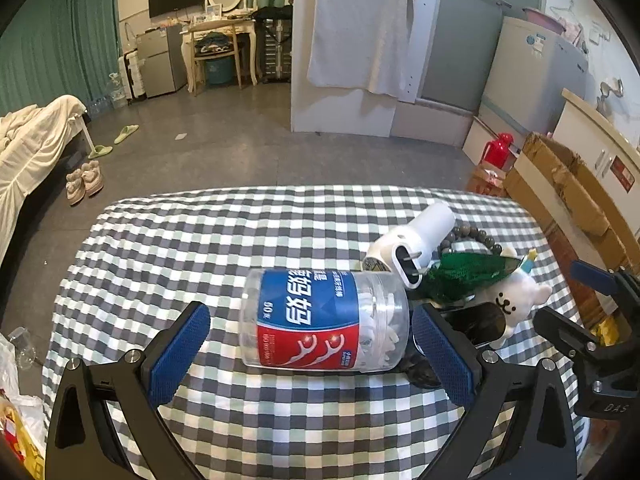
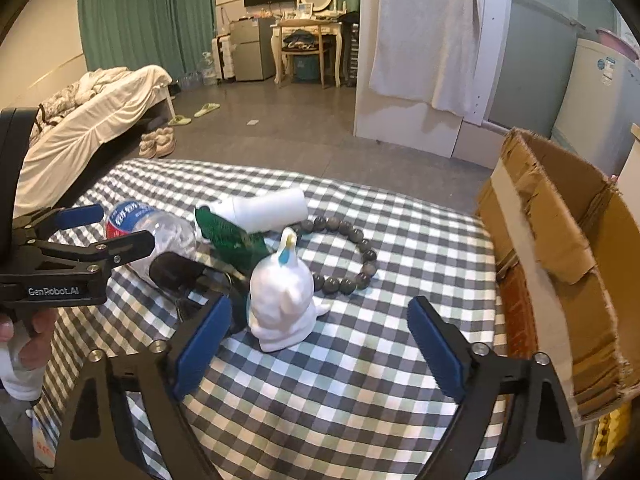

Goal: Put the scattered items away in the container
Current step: 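Lower the right gripper to the white plush toy while the left approaches the floss jar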

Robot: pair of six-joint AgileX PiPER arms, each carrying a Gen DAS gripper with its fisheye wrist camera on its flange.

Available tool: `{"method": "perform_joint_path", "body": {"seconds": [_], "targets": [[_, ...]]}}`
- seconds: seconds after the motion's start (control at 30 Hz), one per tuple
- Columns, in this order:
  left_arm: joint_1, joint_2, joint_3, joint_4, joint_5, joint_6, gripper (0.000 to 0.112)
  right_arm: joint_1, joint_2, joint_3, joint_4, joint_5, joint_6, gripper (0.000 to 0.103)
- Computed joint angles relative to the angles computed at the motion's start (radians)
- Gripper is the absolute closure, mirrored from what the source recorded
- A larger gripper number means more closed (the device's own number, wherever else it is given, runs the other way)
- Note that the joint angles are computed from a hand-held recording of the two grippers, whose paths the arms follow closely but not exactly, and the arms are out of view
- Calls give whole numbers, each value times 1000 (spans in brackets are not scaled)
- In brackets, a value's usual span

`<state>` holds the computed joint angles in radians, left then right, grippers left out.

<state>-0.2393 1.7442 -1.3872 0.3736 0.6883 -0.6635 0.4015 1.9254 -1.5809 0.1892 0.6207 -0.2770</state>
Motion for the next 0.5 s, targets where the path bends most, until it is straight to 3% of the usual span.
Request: {"method": "perform_joint_path", "body": {"seconds": [0.13, 0.5], "targets": [[4, 27, -5, -9, -12, -1, 9, 0, 30, -21, 4, 23, -5, 28], [56, 53, 39, -104, -126, 29, 9, 4, 71, -38, 29, 18, -36, 29]]}}
